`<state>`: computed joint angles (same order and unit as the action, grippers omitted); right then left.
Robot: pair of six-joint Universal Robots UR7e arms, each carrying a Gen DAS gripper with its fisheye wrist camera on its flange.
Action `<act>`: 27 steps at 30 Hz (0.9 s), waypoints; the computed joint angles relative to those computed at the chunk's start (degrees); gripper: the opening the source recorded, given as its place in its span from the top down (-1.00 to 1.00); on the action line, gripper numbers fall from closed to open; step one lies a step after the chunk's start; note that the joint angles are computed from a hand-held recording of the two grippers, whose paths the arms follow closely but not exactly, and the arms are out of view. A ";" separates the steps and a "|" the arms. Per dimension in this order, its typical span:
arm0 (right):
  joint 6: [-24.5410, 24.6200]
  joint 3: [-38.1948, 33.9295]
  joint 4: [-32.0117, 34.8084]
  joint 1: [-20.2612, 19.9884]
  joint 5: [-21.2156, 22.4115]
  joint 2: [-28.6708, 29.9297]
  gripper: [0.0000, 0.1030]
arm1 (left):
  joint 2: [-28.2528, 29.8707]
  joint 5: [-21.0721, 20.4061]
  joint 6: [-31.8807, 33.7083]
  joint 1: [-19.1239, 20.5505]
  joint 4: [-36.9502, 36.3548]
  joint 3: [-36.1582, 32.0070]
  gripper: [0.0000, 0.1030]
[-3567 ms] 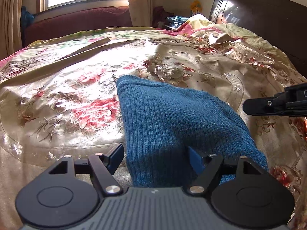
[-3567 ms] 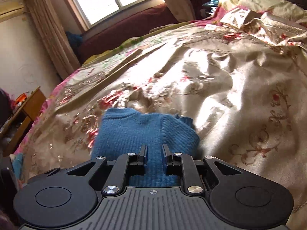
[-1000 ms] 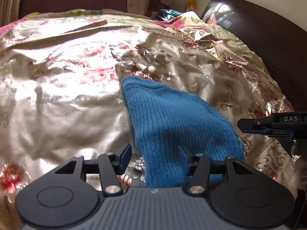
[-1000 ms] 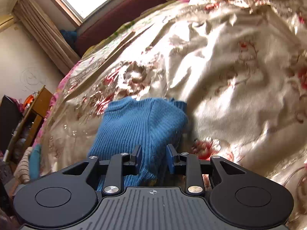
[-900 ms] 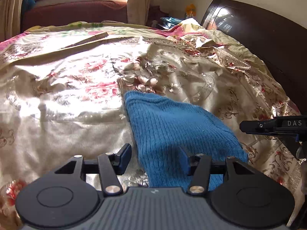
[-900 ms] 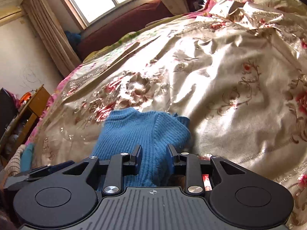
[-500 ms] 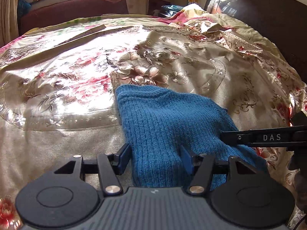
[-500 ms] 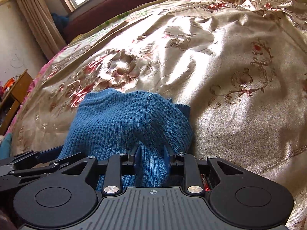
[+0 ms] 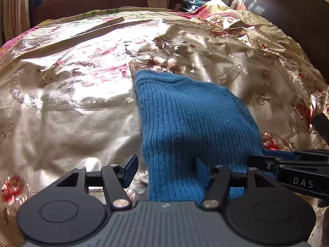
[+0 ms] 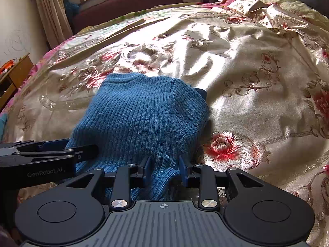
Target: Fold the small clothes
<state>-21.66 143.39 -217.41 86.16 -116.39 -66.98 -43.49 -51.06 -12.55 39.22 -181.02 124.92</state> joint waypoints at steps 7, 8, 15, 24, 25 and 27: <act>0.29 0.54 -1.95 2.15 -1.59 -0.10 0.41 | -1.00 -0.13 -1.23 -0.92 0.19 1.18 -0.25; 0.48 0.72 -2.13 2.27 -1.54 -0.26 0.41 | -1.12 -0.09 -1.29 -1.02 0.20 1.29 -0.25; 2.27 2.69 -1.15 4.03 -1.95 -2.70 0.41 | -2.61 -0.23 -3.84 -1.60 2.41 2.46 -0.41; 4.79 5.96 -4.50 7.33 -4.91 -1.63 0.38 | -3.95 5.66 -7.53 -4.94 5.40 5.23 -0.86; 4.85 6.12 -5.47 7.59 -5.52 -1.08 0.38 | -4.08 5.90 -7.55 -5.23 5.31 5.65 -0.88; 5.57 6.36 -6.35 7.77 -6.24 -0.47 0.38 | -4.41 6.07 -8.29 -5.62 5.41 6.29 -0.95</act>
